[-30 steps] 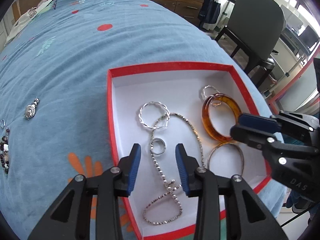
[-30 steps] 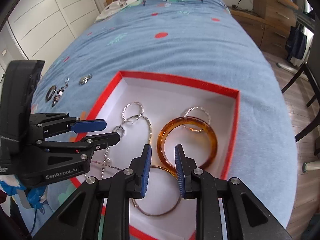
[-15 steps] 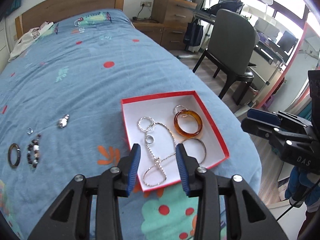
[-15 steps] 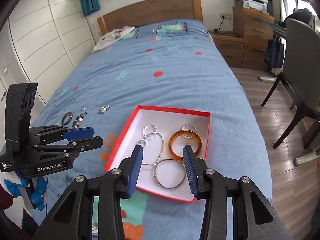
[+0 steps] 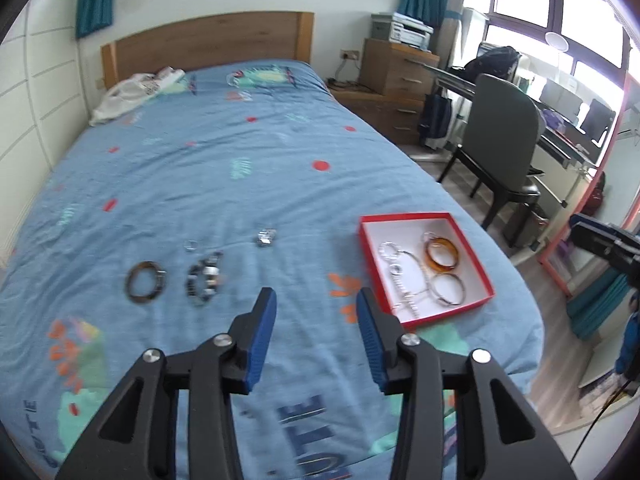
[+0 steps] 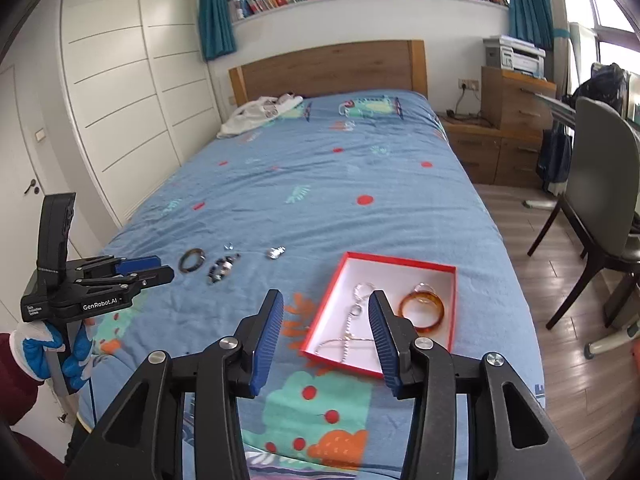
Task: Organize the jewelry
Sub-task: 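Move both tools back to the dark brown bangle and beaded bracelet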
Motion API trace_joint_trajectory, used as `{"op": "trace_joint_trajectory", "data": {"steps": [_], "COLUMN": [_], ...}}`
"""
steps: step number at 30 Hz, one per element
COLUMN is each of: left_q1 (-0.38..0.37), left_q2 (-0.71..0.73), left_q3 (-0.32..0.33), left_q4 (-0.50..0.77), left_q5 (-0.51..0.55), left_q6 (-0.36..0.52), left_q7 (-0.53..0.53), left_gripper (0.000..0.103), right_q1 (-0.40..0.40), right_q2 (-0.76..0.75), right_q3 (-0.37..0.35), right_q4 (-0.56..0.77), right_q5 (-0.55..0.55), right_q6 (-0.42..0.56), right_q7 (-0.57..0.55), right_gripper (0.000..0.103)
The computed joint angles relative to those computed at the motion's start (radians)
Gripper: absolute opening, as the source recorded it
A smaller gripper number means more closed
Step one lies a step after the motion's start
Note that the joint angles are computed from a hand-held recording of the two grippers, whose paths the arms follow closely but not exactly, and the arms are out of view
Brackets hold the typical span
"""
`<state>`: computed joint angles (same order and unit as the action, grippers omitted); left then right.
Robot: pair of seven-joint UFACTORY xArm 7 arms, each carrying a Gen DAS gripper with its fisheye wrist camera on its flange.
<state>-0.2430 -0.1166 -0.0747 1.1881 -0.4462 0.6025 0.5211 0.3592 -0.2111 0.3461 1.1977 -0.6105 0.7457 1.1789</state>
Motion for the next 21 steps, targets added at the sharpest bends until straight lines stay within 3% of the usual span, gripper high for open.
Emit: {"op": "trace_joint_trajectory", "data": {"steps": [10,21], "left_q1": [0.123,0.264], "left_q2": [-0.087,-0.031], "left_q3": [0.143,0.214], "left_q4": [-0.077,-0.048], "left_q5": [-0.063,-0.124], "left_q6": [-0.009,-0.051], "left_q7": [0.143,0.219], "left_gripper": [0.041,0.041], "right_q1": [0.056,0.174], "right_q2": [0.087,0.206], "right_q3": [0.035,-0.021], "right_q4": [0.122,0.252], "right_q5": [-0.131,-0.186], "right_q6": [0.037,0.086], "right_q7": [0.129,0.152], "right_gripper": [0.046,0.050]}}
